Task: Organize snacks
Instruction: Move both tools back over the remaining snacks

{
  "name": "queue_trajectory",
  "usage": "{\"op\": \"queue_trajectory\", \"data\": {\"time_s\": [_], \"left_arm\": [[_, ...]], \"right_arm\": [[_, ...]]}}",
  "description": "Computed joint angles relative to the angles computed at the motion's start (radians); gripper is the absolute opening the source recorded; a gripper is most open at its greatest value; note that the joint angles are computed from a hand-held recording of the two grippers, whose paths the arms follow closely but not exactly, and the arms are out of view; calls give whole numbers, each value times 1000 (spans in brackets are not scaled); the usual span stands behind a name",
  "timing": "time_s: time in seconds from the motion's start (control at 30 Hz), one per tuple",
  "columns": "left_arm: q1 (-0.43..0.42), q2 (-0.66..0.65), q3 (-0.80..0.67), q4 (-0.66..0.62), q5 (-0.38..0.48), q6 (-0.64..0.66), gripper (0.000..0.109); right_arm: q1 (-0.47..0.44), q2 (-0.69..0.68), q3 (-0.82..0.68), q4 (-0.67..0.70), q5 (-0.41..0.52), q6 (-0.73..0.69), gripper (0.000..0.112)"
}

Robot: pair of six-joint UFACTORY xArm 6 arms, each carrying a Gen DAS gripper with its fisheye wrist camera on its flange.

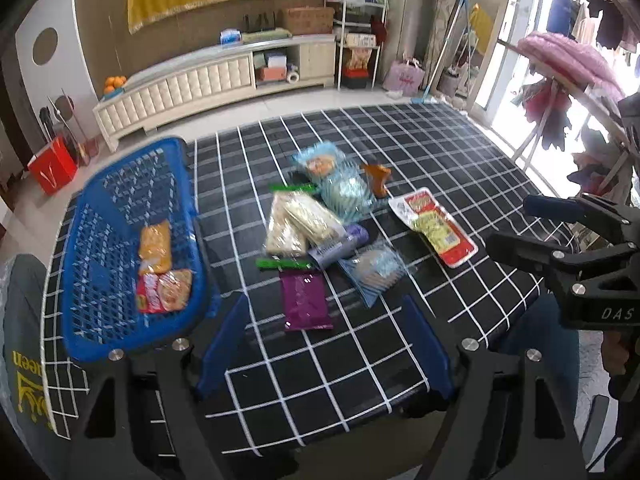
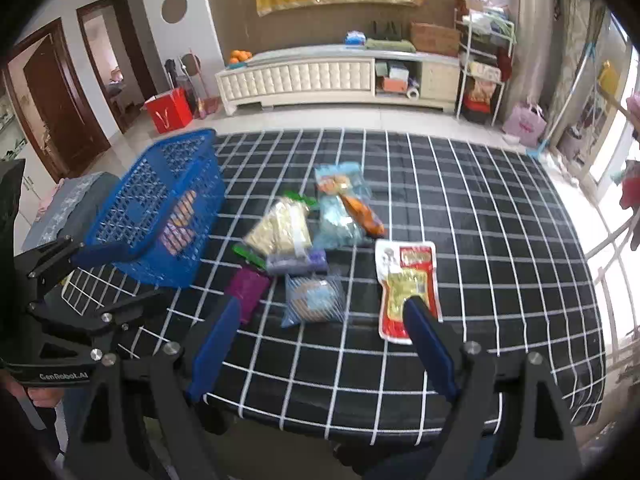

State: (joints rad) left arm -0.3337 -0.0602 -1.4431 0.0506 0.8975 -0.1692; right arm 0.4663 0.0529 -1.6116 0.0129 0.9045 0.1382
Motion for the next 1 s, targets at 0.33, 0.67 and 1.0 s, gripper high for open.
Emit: {"op": "queue_trajectory", "data": {"time_s": [0.33, 0.67, 1.0], "left_arm": [[-23, 90, 0, 3, 15, -19, 77], [-11, 250, -104, 8, 71, -41, 77], [8, 388, -219, 47, 88, -31, 77]], "right_arm": [[-31, 0, 95, 58, -45, -37, 86], [-55, 85, 80, 75, -36, -37, 86], [-76, 153, 46, 73, -43, -24, 86]]}}
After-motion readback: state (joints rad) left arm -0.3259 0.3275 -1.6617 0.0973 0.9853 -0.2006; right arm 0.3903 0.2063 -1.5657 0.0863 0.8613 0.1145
